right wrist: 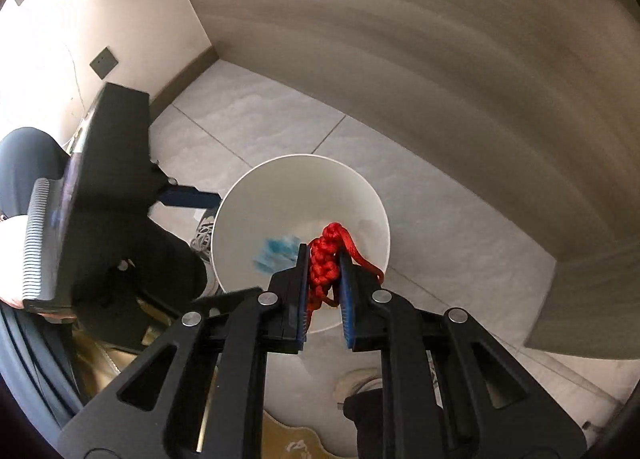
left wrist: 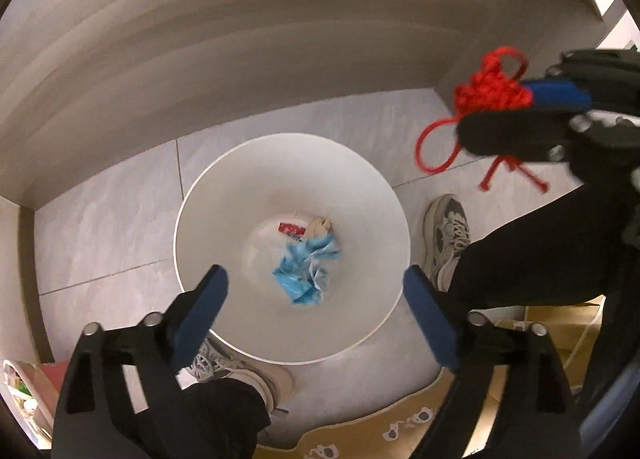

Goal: Collect trash
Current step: 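Carry the cord and blue paper over the white bin and open both grippers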

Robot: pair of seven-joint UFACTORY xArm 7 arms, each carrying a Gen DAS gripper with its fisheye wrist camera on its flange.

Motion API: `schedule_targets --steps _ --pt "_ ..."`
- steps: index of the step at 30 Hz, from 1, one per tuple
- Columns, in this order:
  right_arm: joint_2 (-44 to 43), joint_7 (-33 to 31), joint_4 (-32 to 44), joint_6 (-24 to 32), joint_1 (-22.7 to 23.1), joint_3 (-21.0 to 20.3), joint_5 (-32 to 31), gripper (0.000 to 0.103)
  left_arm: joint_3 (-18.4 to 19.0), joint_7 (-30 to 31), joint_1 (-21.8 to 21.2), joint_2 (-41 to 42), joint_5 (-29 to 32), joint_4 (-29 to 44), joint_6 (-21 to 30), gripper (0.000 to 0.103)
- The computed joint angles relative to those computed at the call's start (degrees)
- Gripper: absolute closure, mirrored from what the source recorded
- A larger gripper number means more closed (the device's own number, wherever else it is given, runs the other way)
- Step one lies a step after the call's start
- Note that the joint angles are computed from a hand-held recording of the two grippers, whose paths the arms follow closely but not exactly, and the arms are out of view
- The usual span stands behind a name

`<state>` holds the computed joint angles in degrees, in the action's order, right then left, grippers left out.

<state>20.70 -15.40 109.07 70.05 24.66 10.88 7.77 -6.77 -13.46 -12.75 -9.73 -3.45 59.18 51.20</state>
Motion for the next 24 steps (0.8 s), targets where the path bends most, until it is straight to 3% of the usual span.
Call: schedule_targets --steps 5,9,12,17,18,19,20,21,24 --pt "2.26 -0.03 2.72 2.43 0.36 -0.11 -0.57 0.090 0.17 -1.76 0.33 -1.94 -0.14 -0.88 0.76 0.006" --pt "4.94 0.07 5.84 4.44 1.19 0.02 -0.82 0.090 2.57 1.00 1.21 -2.89 -5.57 1.14 5.14 0.006" --pt "7.64 -0.30 8.75 6.01 2.02 0.03 -1.15 0.090 2.49 2.71 2.13 -5.36 -3.90 0.49 6.70 0.006" --pt "10.98 -0.20 11.41 8.28 3.75 -0.29 -2.13 0.086 1.28 0.20 2.93 -5.67 -0.78 0.03 8.72 0.006" --pt "11.79 0.02 12.23 9.20 3.85 -0.41 -2.14 0.066 1.13 0.05 3.02 -5.49 -0.03 0.07 8.60 0.006" --pt "11.91 0.56 12.13 9.47 4.13 -0.61 -2.34 0.029 1.09 -0.09 3.05 -5.55 0.35 0.01 8.65 0.006" --pt "11.66 1.20 11.78 9.25 4.26 -0.83 -2.49 0.013 1.11 -0.27 3.08 -5.70 0.54 -0.02 8.61 0.006" --pt "10.04 1.93 9.38 7.29 4.49 -1.13 -2.99 0.008 1.04 -0.71 3.09 -5.76 0.61 0.23 8.45 0.006" --pt "7.62 2.62 7.82 5.84 3.98 -0.97 -2.90 0.007 1.48 -1.31 3.21 -7.54 0.07 0.89 8.57 0.006"
